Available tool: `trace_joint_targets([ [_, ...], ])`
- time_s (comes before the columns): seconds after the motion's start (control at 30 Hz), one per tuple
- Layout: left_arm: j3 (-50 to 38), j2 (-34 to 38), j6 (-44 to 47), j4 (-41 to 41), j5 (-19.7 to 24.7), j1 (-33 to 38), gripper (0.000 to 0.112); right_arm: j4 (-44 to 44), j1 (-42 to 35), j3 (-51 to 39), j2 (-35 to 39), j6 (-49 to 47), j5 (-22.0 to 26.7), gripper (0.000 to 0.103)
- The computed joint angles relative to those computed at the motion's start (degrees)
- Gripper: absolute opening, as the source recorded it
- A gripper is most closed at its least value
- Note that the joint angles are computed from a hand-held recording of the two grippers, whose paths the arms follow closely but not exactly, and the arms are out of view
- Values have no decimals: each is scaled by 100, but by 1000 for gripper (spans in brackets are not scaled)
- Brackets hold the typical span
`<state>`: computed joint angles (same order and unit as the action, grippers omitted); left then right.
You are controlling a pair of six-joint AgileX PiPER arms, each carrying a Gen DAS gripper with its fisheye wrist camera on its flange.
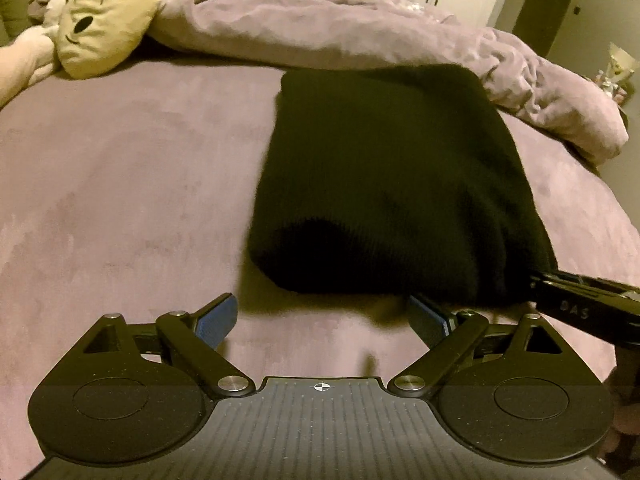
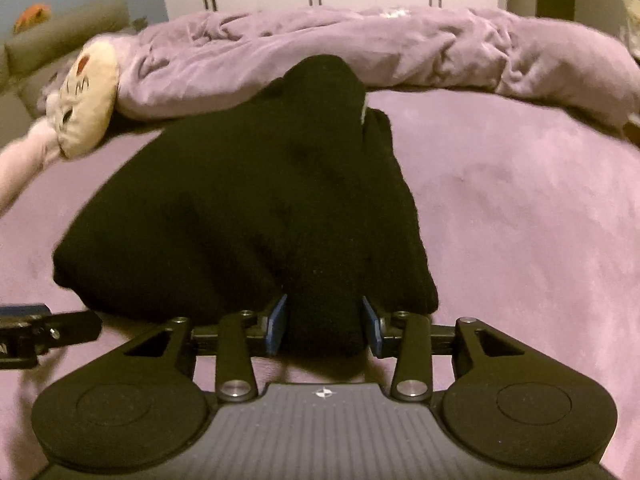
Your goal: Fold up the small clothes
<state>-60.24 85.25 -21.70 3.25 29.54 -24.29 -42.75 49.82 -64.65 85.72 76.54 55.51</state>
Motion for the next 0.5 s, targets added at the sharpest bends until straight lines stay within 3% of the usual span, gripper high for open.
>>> trace_joint_targets([
  [0.17,-3,69,48,-91,91,-13,96,22,-171,-440,482,-334,248,39],
  [0.33,161,-113,99,-181,65,27,96,-472,61,-548,479,-45,531,20],
  [0.5,237,-184,-141,-2,136,-42,96,-540,-9,-349,444,196,526,19],
])
